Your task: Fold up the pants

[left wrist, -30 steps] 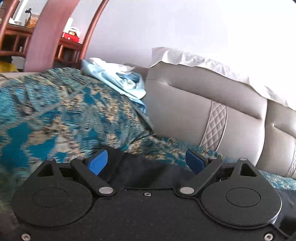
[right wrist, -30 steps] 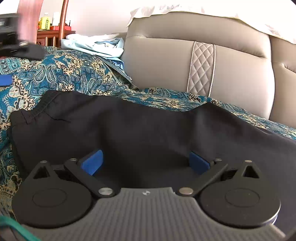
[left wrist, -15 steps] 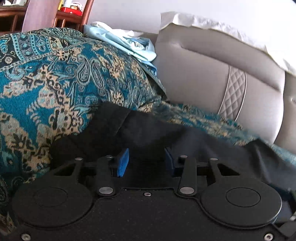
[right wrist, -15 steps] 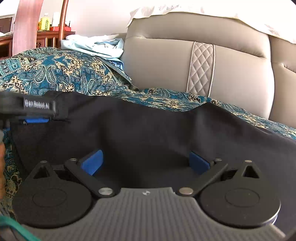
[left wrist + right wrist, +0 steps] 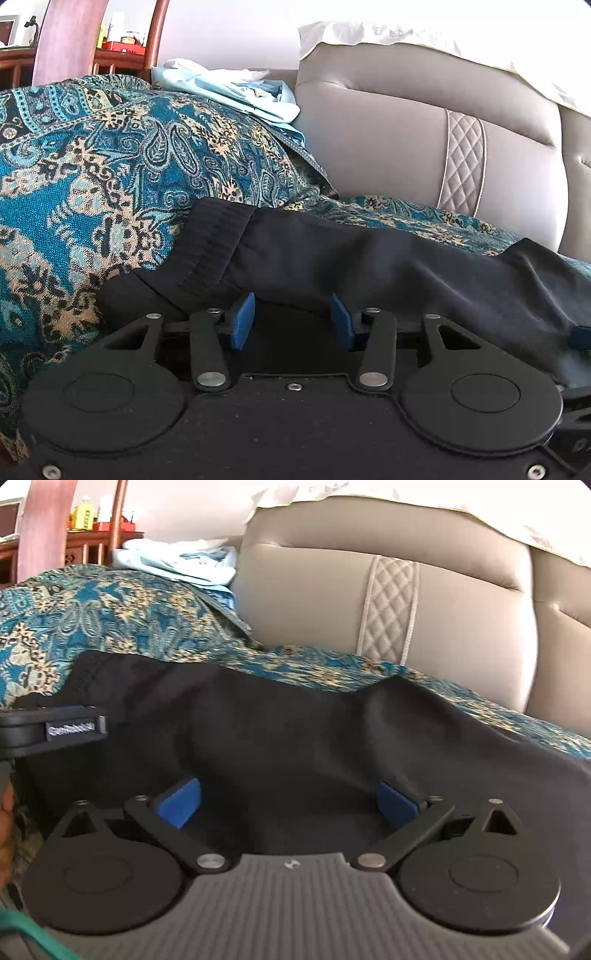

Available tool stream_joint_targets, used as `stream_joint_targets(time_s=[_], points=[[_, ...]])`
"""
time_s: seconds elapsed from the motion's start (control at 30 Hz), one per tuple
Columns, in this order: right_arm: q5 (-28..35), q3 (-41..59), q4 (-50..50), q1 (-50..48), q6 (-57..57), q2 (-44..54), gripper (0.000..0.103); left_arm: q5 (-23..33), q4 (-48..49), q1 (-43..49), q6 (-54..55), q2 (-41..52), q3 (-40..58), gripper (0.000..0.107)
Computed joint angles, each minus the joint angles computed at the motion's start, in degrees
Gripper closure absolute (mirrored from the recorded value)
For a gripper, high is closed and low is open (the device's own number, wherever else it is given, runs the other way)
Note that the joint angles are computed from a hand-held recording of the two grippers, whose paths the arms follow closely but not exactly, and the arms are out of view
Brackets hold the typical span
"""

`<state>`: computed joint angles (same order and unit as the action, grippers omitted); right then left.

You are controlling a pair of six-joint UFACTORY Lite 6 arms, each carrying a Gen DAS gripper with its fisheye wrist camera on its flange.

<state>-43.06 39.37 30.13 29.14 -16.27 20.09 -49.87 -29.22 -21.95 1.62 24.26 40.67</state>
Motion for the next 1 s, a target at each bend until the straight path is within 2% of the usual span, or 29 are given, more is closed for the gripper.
stream_joint_targets(time_s=[0.13, 0.27, 0.47, 0.53, 0.7, 0.77, 0.87, 1.0], points=[[-1.9, -7.1, -5.4, -6.1, 3.6, -5.1, 0.000, -0.5, -0.1, -0.2, 0.3, 0.4, 0.1, 0.061], [-3.1, -13.5, -9.5, -16.4, 4.4, -10.0, 0.000, -0.7, 0.1, -0.2, 0.5, 0.6, 0.2, 0.059], [-1.8, -16.3, -30.9, -45.2, 14.0, -12.8, 0.000, -1.0, 1.1, 0.0, 0.2, 0.8, 0.2, 0.055], [-1.1, -13.7, -38.6, -55.9, 17.8, -10.9, 0.000, -0.9, 1.6, 0.2, 0.0, 0.8, 0.1, 0.053], [2.9, -2.0, -54.5, -75.5, 26.9, -2.8, 0.000, -0.6, 1.6, 0.1, 0.6, 1.0, 0.4, 0.051], [6.0, 3.5, -56.5, -81.1, 28.4, 0.6, 0.000, -0.5, 1.3, 0.0, 1.1, 1.2, 0.7, 0.051], [12.6, 14.6, -58.7, -87.1, 37.9, 7.1, 0.000, -0.2, 0.5, -0.2, 2.0, 1.4, 1.2, 0.050], [17.2, 27.3, -57.3, -91.8, 37.8, 16.0, 0.000, 1.5, -2.0, -0.8, 4.6, 1.1, 2.3, 0.050]])
